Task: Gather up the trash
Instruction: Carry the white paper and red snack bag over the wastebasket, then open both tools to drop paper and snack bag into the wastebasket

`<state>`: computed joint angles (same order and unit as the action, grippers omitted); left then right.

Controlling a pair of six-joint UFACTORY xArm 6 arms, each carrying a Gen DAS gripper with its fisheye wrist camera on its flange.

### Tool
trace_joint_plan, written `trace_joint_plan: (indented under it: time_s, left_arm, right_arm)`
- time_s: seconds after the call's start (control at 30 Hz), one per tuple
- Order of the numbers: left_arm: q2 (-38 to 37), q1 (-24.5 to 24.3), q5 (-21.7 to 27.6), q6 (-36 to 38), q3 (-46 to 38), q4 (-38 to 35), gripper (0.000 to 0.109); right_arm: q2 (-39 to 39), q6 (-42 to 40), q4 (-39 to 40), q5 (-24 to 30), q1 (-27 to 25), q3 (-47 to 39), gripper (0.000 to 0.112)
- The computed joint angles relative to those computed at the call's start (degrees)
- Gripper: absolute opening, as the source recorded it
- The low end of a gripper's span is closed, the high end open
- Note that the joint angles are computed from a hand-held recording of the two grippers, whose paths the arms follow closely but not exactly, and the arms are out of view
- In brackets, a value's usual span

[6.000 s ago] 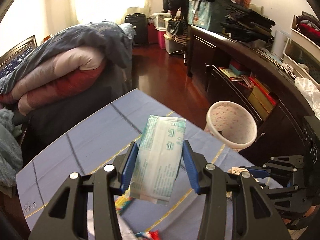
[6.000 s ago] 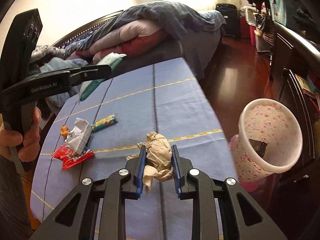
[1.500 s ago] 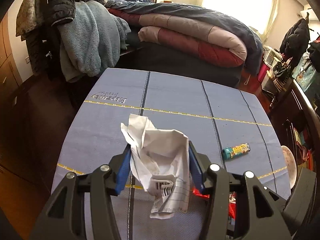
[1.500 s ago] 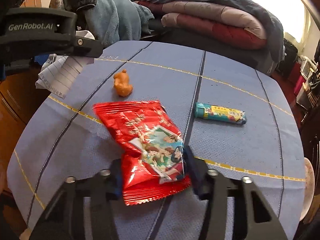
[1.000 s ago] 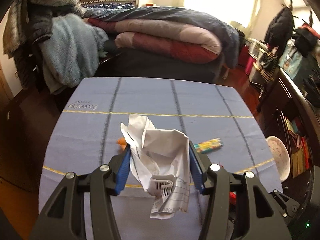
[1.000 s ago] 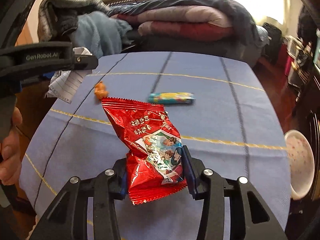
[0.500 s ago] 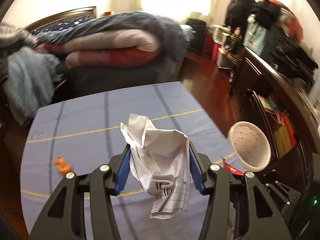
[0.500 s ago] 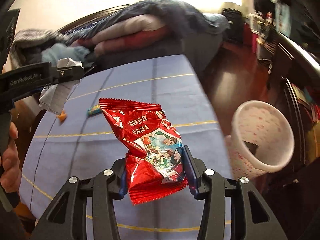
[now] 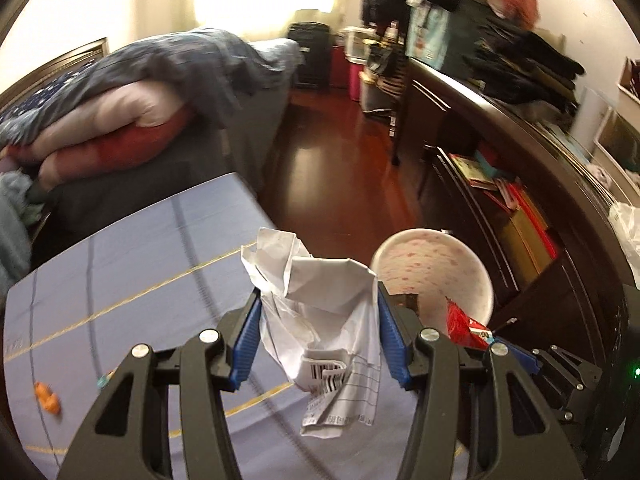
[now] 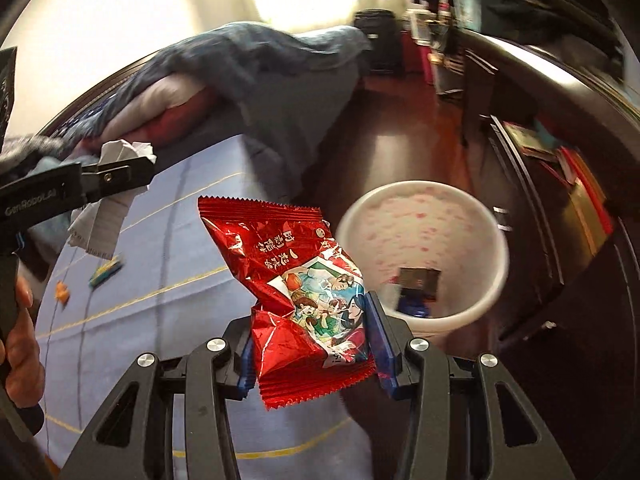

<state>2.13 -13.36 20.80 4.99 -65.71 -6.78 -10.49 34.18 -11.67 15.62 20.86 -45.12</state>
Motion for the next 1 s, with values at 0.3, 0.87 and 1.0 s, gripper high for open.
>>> trace_joint_plan:
  time_s: [0.3,0.87,1.0]
  left_arm:
    - [12.3,-5.3,3.5,5.3,-13.5,-4.1,0.053]
    - [33.4,-8.6,9.5,5.1,-38.9,-7.4,0.092]
    - [33.2,-8.2,9.4,6.6,-39.4,-9.6,0.099]
  right_arm:
    - [1.7,3.1,-2.2,-1.4,-7.1,0.7,0.047]
    - [15.7,19.6,-20.4,-2.3,-14.4,-9.1,0.072]
    - [16.4,18.7,-19.8,-1.9,-14.3,-9.8,0.076]
